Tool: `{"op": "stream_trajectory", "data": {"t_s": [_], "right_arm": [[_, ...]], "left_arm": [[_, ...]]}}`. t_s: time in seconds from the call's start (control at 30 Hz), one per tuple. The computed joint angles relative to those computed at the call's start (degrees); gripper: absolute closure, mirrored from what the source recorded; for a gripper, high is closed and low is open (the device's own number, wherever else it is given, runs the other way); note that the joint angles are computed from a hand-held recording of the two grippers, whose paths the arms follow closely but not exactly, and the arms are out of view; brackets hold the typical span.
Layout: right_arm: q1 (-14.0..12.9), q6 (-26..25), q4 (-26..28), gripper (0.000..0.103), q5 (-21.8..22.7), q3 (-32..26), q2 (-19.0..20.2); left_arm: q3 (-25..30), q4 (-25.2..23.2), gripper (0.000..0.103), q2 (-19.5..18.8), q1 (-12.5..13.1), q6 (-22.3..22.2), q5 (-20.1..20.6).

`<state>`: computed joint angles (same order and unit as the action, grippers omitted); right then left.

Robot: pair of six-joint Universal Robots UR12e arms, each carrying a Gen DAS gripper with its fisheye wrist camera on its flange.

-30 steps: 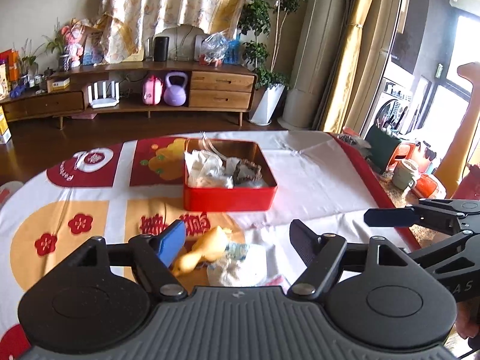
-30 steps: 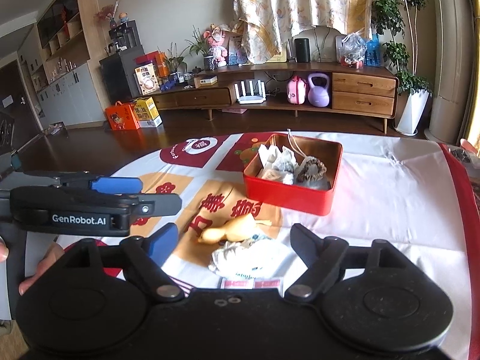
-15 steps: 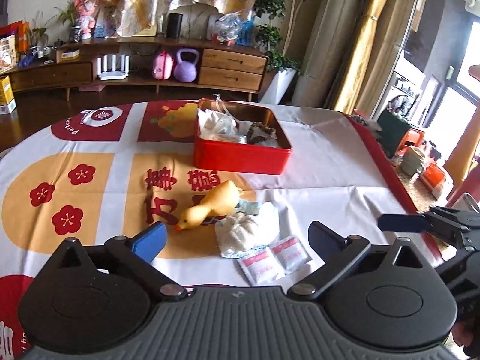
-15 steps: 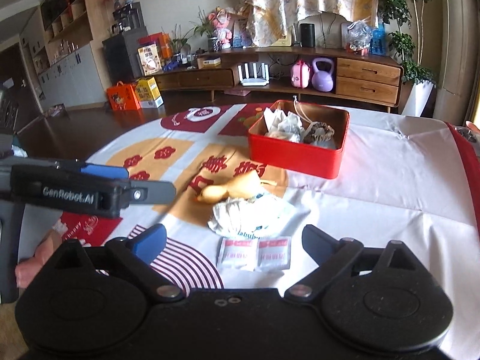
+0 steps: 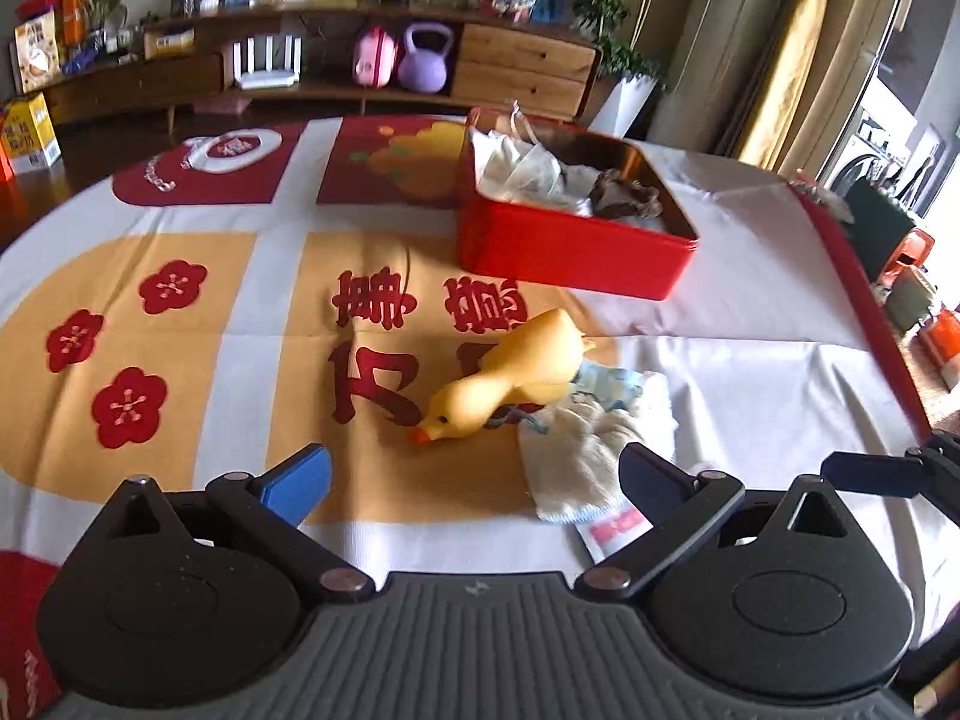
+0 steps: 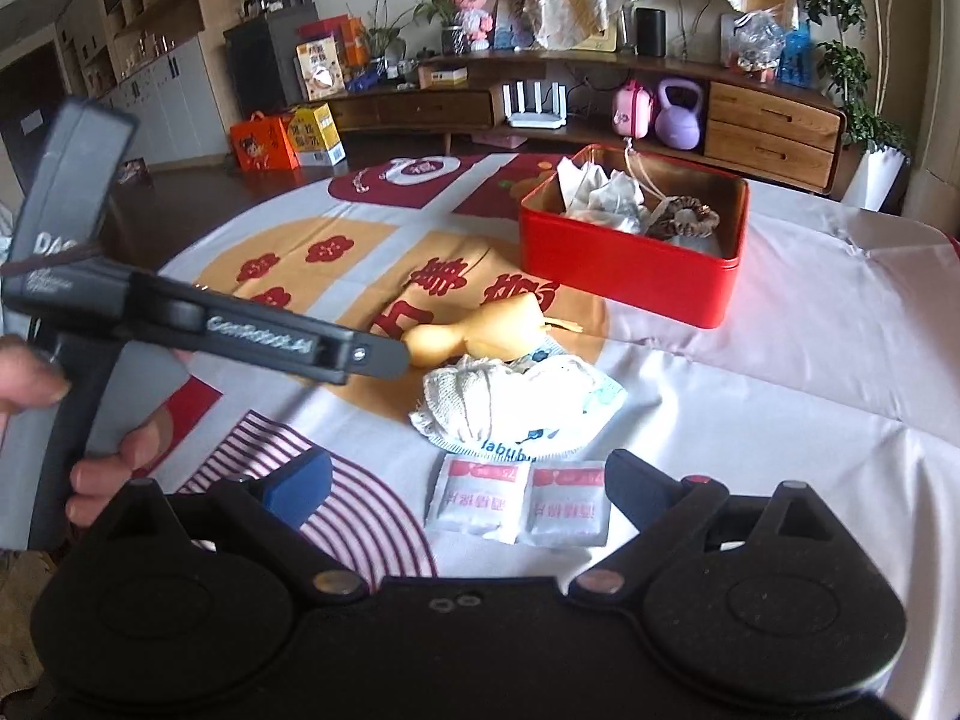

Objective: Organize soft objects
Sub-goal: 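Grasp the yellow rubber duck with the left tool while the right tool grasps the white knit cloth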

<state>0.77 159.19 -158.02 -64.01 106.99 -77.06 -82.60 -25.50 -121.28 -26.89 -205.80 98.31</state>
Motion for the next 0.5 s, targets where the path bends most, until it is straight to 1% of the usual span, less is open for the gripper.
{"op": "stream_trajectory", "data": {"t_s": [0.2,0.43,0.5], "right_arm": [[1.1,-0.9,1.2,0.008,-1.5,-2.7,2.8],[2.1,-0.9,1.6,0.012,-3.6,-5.3,5.5],[2.4,-0.9,1.7,0.012,-4.0,-6.0,6.0]], "left_arm": [[2.7,-1.1,0.000,-2.7,0.6,2.4,1.3],[6.3,-1.4,0.000,-5.6,0.4,7.9,2.5],[7.4,-1.9,0.000,-6.4,0.5,8.5,2.8]]}}
